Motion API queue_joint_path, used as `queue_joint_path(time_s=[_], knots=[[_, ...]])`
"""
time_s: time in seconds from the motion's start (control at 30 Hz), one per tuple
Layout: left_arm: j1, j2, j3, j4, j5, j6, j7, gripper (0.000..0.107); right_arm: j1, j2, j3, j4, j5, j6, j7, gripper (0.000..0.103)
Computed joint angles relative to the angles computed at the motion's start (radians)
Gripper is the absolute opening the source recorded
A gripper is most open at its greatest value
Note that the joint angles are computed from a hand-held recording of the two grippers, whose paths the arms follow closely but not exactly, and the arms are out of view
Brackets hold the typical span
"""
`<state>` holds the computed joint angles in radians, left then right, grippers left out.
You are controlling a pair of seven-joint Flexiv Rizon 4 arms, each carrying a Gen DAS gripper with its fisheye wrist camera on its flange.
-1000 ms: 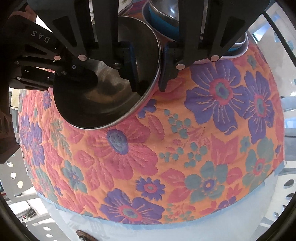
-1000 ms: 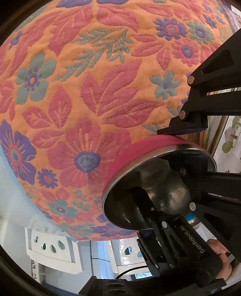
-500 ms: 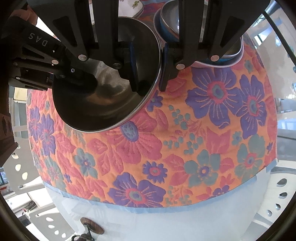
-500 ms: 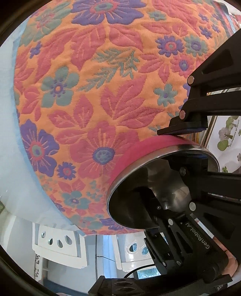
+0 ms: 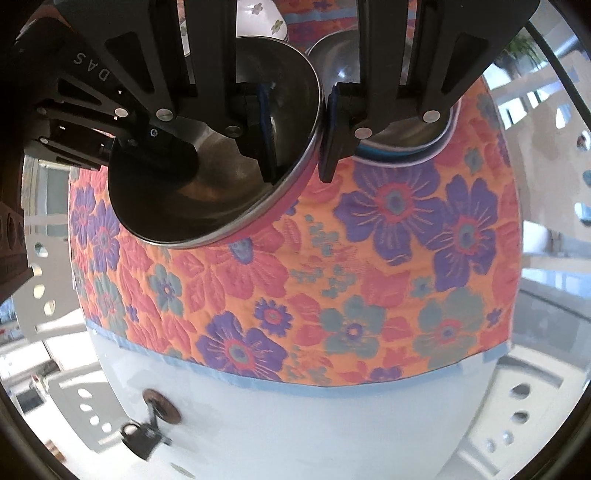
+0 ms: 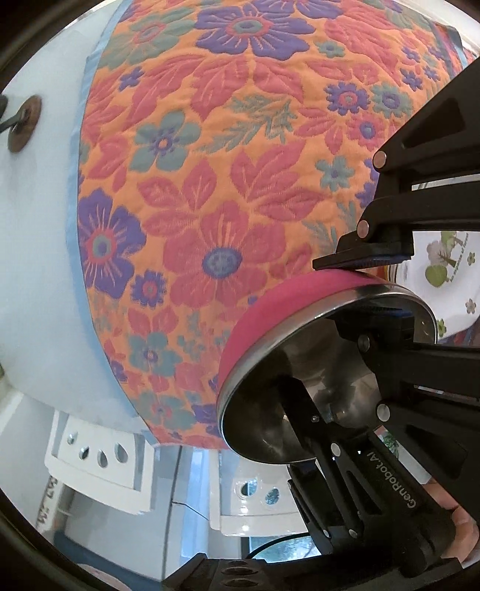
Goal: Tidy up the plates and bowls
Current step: 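Carry the nested pink and blue bowls toward the plain steel bowl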
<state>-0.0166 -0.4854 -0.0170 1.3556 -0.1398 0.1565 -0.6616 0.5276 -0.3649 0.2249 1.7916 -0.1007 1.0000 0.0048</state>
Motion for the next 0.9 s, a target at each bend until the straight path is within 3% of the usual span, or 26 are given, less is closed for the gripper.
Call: queue_joint_path(time_s=[0.53,0.9], knots=[[0.057,-0.010,0.003,-0.063,-0.067,-0.017,-0.031,0.019,0.017,-0.060,-0.019,-0.201,-0.048,-0.172,-0.102,0.018],[0.086,-0.040,0.014,-0.104,-0.061,-0.025,-0.047,0.019,0.035,-0.135,-0.023,-0.323,-0.027,-0.235,-0.165,0.018]])
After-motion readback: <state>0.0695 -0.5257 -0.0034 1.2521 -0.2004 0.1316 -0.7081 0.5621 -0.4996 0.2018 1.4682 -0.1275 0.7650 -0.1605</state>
